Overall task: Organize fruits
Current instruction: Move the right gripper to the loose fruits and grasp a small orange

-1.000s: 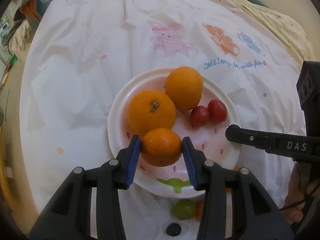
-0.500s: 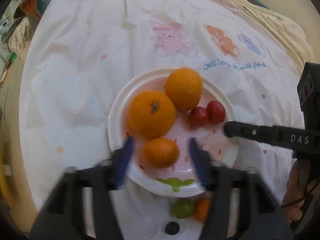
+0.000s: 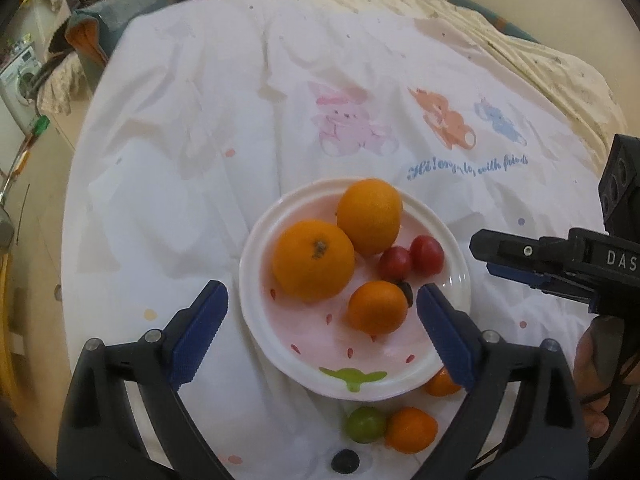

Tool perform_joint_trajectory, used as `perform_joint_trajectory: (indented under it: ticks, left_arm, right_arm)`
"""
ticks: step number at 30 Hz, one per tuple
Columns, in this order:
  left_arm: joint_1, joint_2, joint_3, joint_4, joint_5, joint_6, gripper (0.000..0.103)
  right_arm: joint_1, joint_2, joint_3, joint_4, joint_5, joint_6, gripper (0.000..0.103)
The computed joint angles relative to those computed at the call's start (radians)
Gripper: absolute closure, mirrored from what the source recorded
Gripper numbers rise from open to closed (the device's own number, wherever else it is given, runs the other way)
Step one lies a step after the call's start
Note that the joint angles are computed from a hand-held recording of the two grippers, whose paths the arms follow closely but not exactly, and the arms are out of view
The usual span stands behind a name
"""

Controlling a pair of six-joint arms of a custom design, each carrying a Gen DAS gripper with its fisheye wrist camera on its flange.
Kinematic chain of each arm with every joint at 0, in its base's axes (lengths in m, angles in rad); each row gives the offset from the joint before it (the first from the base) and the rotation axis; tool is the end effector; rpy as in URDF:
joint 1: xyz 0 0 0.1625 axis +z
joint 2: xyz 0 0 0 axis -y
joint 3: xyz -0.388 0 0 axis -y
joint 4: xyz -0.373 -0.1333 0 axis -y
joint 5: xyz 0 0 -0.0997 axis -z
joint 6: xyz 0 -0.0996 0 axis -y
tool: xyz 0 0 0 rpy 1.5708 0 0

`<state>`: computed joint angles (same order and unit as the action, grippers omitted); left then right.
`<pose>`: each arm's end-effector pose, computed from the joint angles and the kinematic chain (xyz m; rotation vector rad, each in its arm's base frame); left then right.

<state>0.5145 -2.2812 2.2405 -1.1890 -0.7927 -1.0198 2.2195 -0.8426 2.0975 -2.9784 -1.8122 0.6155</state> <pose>-0.0653 -0.2703 0.3716 0.2124 2.3871 -0.6351 0.3817 -0.3222 0.0171 0.0220 -3.0106 0.4016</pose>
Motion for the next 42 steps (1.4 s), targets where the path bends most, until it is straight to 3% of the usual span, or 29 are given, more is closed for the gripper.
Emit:
perform_joint_trajectory:
  ticks: [8,17,23,29,36,42]
  left_arm:
    - [-0.022,-0.011,-0.012,0.05,0.01,-0.035,0.009]
    - [-0.081,-0.037,-0.086,0.24,-0.017,-0.182,0.009]
    - [-0.261,-0.041,-0.218,0.527,-0.033,-0.424,0.009]
    - [-0.462,-0.062,-0.272,0.742,-0.148,-0.64,0.009]
    - [-0.593,-0.116,-0.251,0.804,-0.267,-0.741,0.009]
    - [-0.601,-0.16,-0.212,0.815,-0.316,-0.746,0.009]
  right_arm:
    - [0.038,-0.026,-0.004,0.003,-0.026,-0.021,0.036]
    - [0.087,-0.121,0.057,0.064,-0.014,0.016,0.036]
    - [0.117,-0.154,0.085,0.056,-0.004,0.028,0.036]
    - [0.148,-0.177,0.095,0.098,-0.036,0.028,0.036]
    - [0.161,-0.195,0.114,0.141,-0.06,0.058,0.036]
    - [0.144,-0.211,0.142,0.185,-0.07,0.094,0.036]
